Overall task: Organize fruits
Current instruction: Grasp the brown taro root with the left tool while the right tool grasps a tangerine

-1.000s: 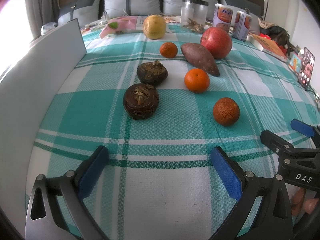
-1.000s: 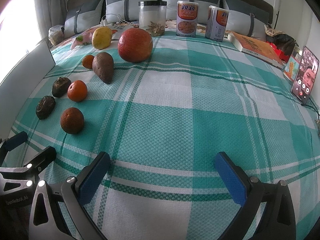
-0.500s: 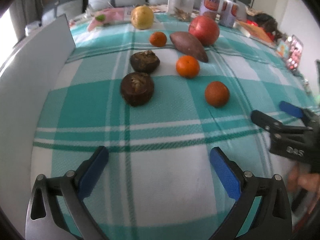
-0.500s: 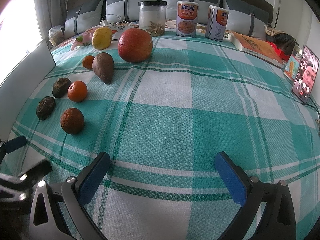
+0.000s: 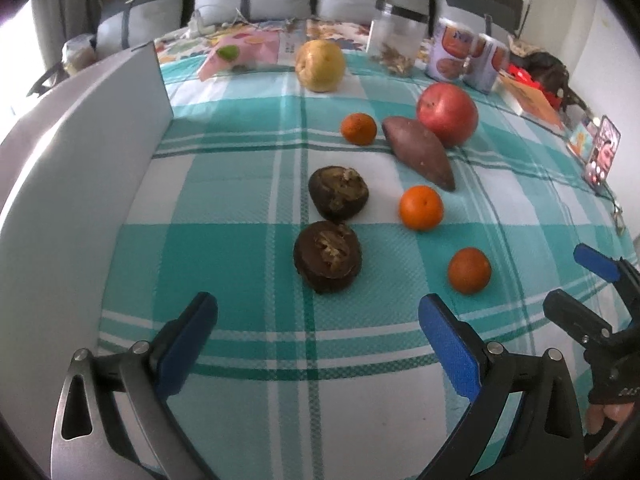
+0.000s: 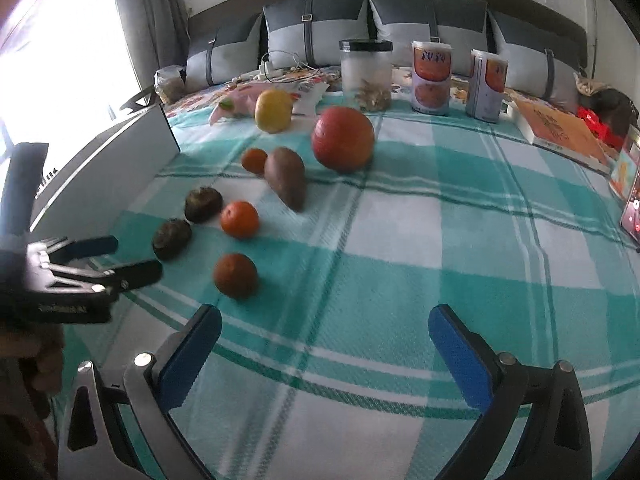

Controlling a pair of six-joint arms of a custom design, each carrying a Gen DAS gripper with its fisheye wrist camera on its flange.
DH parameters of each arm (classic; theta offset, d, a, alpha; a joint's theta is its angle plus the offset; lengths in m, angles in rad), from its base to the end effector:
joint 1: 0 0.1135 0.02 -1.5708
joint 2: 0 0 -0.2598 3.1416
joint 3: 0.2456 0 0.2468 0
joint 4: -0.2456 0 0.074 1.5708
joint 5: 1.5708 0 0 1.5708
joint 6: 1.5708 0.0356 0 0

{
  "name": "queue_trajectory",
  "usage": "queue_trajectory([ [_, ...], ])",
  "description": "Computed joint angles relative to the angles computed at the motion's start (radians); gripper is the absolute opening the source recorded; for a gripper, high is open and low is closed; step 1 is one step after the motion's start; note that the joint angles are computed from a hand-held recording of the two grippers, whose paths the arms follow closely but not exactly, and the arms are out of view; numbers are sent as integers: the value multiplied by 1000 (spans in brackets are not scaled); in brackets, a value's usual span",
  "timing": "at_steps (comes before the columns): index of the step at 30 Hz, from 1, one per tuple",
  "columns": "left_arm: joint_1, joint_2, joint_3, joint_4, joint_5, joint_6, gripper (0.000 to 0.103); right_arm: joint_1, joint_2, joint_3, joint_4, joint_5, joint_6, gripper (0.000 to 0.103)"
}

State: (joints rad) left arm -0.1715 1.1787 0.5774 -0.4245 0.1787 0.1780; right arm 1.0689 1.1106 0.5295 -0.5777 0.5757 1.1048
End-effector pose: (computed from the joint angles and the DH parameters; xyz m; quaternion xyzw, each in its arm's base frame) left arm 0.2045 -0.0418 0.1744 0.1904 0.9405 -0.0851 0.2683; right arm 0.1032 0.1478 0.1698 0.0749 0.9374 0.0443 0.3372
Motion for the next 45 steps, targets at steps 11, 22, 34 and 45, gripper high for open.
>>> queue_trajectory([
  [11,-42,-55,6,-53,-47,-13,101,22,27,78,-73,-19,4,102],
  [22,114,13,58,-75,132,82,100,-5,-21,63,-61,-57,-52,101],
  [34,13,143,78,38,112,92,100,-146,60,48,130,-256,-220,79],
  [45,15,231,92,92,130,117,69,-240,172,60,253,-374,-334,64],
])
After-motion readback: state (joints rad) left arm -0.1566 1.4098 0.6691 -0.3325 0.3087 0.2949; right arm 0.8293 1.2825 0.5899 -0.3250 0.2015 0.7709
